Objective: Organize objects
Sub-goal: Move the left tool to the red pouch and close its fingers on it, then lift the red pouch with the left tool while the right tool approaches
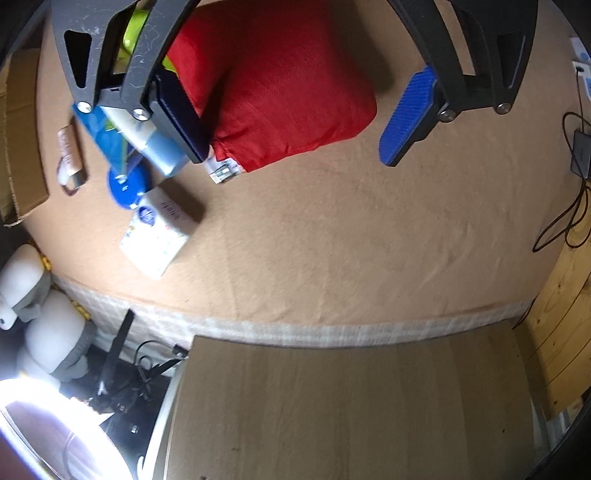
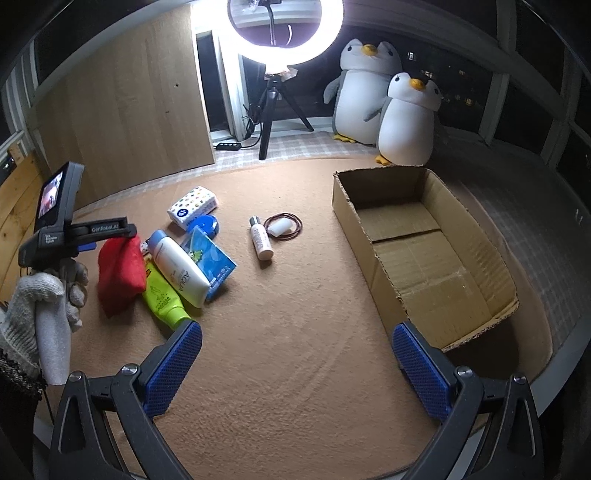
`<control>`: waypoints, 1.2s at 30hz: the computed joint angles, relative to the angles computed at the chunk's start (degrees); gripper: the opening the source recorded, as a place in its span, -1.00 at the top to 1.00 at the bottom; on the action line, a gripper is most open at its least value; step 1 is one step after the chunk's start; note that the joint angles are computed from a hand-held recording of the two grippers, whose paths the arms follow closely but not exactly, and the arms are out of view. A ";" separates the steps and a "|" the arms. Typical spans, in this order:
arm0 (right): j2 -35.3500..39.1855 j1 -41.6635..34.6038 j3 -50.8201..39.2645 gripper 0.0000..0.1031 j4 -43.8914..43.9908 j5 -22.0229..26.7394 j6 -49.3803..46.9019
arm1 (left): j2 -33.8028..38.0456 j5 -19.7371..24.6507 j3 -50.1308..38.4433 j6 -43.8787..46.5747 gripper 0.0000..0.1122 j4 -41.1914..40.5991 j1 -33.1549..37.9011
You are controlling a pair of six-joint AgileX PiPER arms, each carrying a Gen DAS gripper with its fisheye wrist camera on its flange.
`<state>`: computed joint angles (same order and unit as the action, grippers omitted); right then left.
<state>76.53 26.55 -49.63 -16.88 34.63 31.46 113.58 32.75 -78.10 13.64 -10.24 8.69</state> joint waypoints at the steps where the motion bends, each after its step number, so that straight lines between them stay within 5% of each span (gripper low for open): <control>1: 0.16 -0.06 -0.07 -0.98 0.33 -0.07 -0.25 | 0.29 0.11 0.13 0.72 -0.62 -0.60 0.46; 11: 1.69 2.04 -1.04 -0.98 1.90 -0.61 -1.85 | -1.83 0.20 8.37 14.22 -0.61 -14.84 7.75; 20: 3.55 3.14 -2.25 -0.98 4.52 -1.35 -4.89 | -10.07 -5.38 23.52 28.19 -0.61 -25.53 9.04; 36: 3.95 0.77 0.17 -0.98 8.10 -7.13 -10.29 | -18.92 -4.64 34.15 31.55 -0.61 -26.83 2.03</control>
<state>80.48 27.32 -49.45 -8.78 27.50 21.17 94.66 28.11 -43.95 45.19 -37.08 10.72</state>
